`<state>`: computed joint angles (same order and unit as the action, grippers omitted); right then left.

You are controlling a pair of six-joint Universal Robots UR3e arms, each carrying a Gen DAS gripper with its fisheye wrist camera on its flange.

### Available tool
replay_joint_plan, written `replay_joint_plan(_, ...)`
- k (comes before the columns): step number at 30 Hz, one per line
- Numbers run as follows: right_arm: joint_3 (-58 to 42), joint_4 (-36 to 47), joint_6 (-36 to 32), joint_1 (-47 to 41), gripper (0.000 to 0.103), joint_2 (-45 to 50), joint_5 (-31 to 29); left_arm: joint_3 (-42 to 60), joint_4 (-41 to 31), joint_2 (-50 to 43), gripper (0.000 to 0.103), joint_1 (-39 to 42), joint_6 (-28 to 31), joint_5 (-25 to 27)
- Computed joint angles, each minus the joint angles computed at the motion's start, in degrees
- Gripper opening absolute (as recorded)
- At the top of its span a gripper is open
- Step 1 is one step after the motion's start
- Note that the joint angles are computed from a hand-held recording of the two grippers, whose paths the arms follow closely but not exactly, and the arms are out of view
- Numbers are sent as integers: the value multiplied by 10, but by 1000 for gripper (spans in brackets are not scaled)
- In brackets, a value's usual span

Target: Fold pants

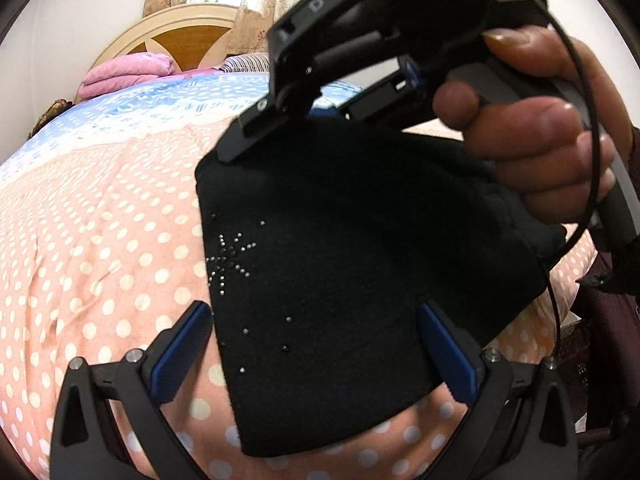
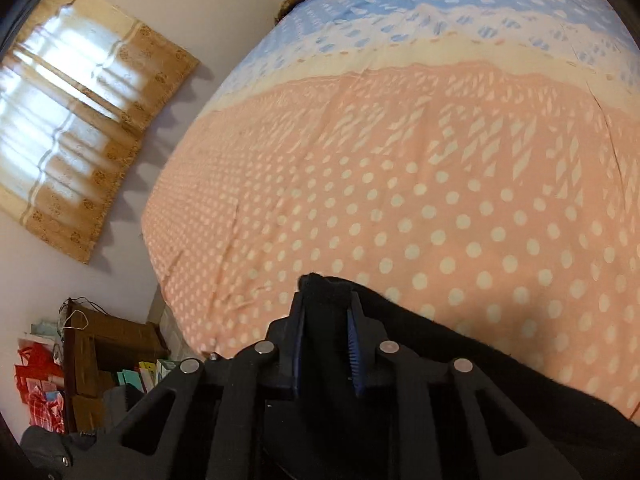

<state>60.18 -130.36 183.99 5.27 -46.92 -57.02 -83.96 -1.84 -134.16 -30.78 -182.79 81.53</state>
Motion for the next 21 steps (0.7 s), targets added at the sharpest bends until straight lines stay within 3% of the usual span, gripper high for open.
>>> replay_joint_plan(2,25,-49,17,2,14,-8,-16,0,5,-2,103,0,-3,1)
replay_joint_plan(4,0,-42,29,13,14,16,-74,1,10,-5,103,-2,-4,5)
replay_joint_plan(8,42,-95,27,2,21,16,-53,-44,37,13,103,2,1,-2)
replay_joint_plan(10,127,-164,40,-4,48,-29,-60,-46,35,16,103,4,4,-4)
replay_joint_plan(16,487,-400,23,-58,48,-262,-92,-60,39,37,103,15,-14,-2)
replay_joint_plan(21,735,-546,18,-112,48,-451,-236,-79,72,51,103,22,-28,20)
